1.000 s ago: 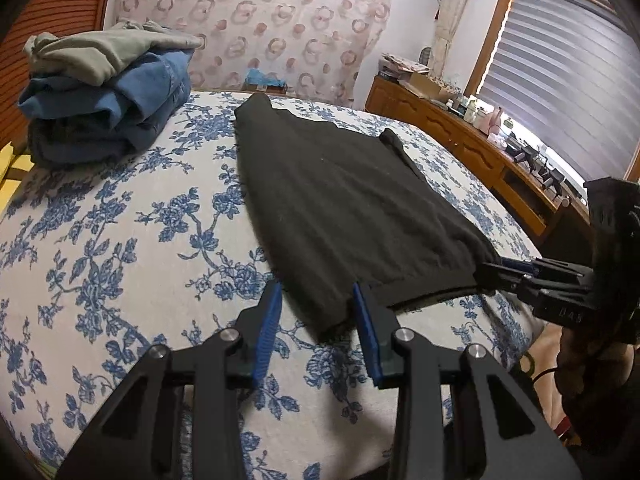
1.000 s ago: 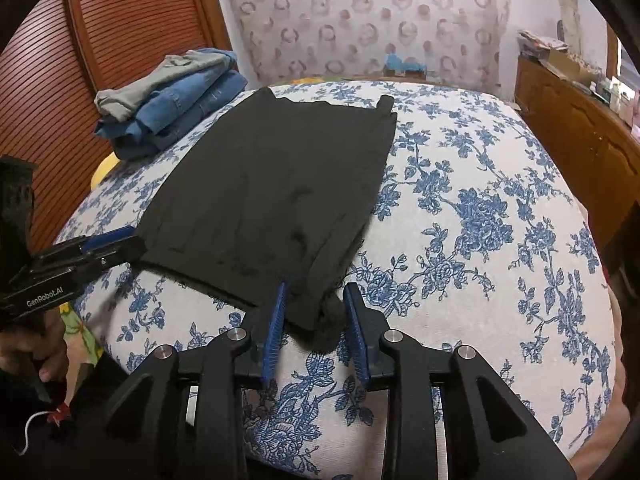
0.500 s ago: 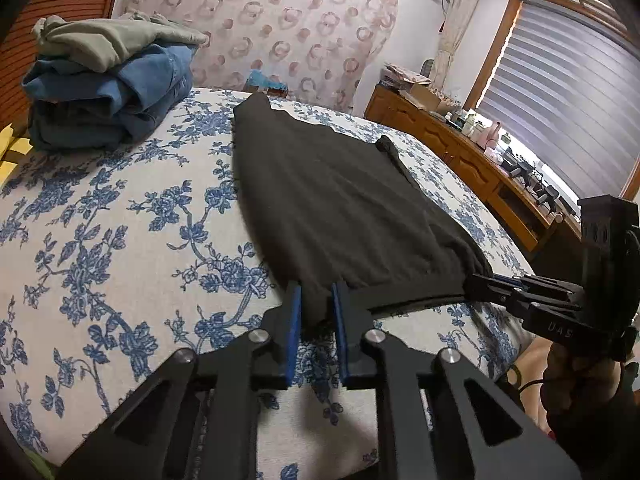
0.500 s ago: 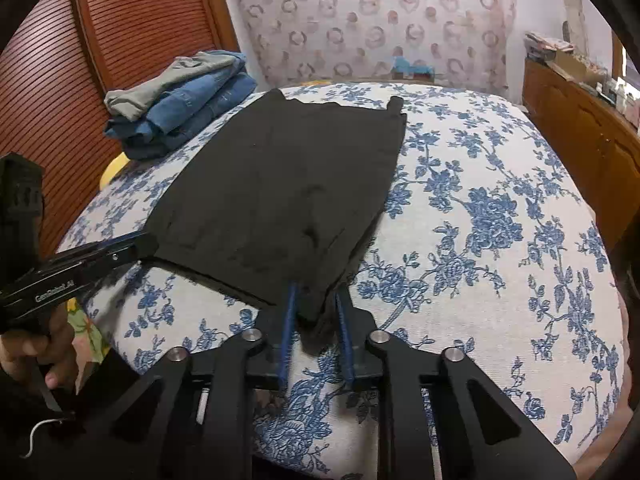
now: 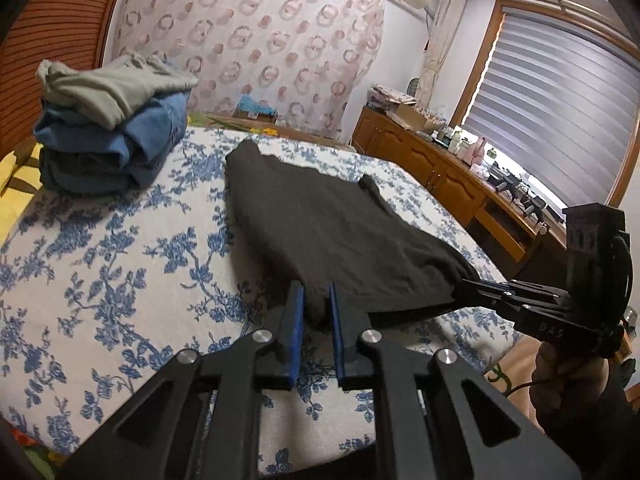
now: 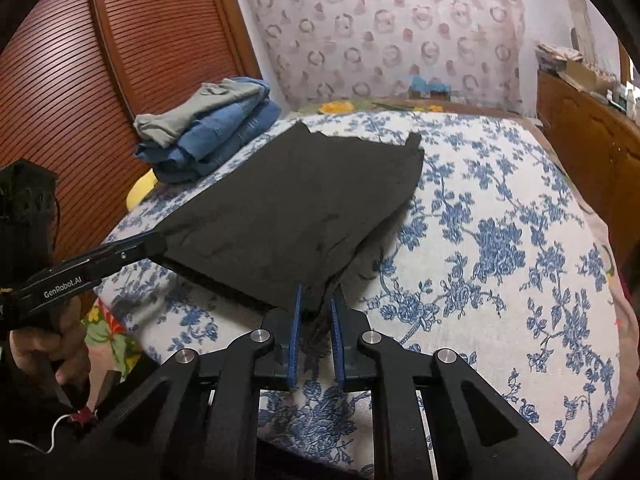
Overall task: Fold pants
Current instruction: 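Lift the folded edge with both tools and fold it over again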
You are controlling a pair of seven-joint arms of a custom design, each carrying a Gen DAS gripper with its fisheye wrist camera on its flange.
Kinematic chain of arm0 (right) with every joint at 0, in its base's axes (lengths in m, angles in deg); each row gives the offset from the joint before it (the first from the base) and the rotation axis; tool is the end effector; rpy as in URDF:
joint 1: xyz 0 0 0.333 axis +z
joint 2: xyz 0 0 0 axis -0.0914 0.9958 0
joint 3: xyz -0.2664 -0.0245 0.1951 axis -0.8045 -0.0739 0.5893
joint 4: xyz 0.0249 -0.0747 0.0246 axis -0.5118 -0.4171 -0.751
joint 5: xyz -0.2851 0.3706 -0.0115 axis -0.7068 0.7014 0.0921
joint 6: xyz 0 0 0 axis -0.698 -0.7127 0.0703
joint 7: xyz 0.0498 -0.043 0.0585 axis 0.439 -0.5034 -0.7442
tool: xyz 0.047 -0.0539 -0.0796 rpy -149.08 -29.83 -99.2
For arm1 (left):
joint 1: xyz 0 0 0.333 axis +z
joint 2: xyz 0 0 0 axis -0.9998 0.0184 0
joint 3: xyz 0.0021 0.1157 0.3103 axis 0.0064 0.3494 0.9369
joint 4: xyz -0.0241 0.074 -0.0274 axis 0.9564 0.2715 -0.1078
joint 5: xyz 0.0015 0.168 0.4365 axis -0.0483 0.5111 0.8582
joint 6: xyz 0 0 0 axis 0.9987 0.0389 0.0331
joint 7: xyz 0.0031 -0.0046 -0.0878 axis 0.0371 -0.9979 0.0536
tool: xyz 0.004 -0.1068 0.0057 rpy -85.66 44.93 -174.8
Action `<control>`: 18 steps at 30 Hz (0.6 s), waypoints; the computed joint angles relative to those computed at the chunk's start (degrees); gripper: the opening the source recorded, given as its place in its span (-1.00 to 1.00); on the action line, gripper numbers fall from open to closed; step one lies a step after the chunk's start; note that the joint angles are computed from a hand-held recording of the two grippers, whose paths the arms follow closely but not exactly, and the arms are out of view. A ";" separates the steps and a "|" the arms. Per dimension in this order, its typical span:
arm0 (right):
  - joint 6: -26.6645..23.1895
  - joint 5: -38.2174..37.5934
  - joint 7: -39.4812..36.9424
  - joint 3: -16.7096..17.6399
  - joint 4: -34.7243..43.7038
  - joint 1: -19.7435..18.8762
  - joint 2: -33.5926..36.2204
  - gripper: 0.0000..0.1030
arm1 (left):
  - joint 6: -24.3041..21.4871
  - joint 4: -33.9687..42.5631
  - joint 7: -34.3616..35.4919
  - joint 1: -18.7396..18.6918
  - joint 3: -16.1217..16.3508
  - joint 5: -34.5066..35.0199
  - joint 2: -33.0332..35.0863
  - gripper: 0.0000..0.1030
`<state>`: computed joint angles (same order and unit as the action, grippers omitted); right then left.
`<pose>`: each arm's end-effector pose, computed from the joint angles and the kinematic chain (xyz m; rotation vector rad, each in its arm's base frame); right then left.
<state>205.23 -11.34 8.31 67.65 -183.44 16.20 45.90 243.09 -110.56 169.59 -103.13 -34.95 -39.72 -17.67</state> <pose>0.5783 0.1821 0.4796 -1.9027 1.3526 -0.3140 0.5881 -0.2672 0.4527 -1.6732 1.9080 -1.2965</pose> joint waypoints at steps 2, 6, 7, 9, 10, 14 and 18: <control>0.02 0.57 -0.65 -0.12 0.02 0.15 -0.43 -0.79 | 0.18 0.23 2.84 0.19 -0.43 -2.76 -0.51 -0.81; 0.69 1.11 -1.62 -0.52 -0.13 0.65 -1.77 -0.80 | 0.33 0.70 10.16 -0.82 -0.11 -9.84 -2.19 -0.81; 0.90 1.50 -2.12 -0.78 -0.27 0.92 -2.25 -0.80 | 0.40 0.93 11.94 -1.26 0.19 -11.48 -2.55 -0.81; 1.23 2.02 -2.95 -1.26 -0.35 1.50 -3.03 -0.81 | 0.82 1.21 15.79 -2.27 0.79 -14.84 -3.30 -0.81; 1.40 2.23 -3.32 -1.49 -0.47 1.81 -3.40 -0.81 | 1.12 1.28 17.22 -2.78 1.09 -16.04 -3.61 -0.81; 2.00 2.62 -4.48 -2.47 -0.76 3.01 -4.91 -0.82 | 1.91 1.69 21.35 -4.48 2.17 -19.43 -4.56 -0.81; 2.46 2.78 -4.94 -3.29 -0.84 4.06 -5.88 -0.82 | 2.72 1.16 18.86 -5.26 2.63 -15.73 -5.31 -0.81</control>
<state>207.70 -8.56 3.36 64.35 -184.29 20.26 40.02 245.81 -109.40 188.44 -108.39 -32.32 -55.45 -22.98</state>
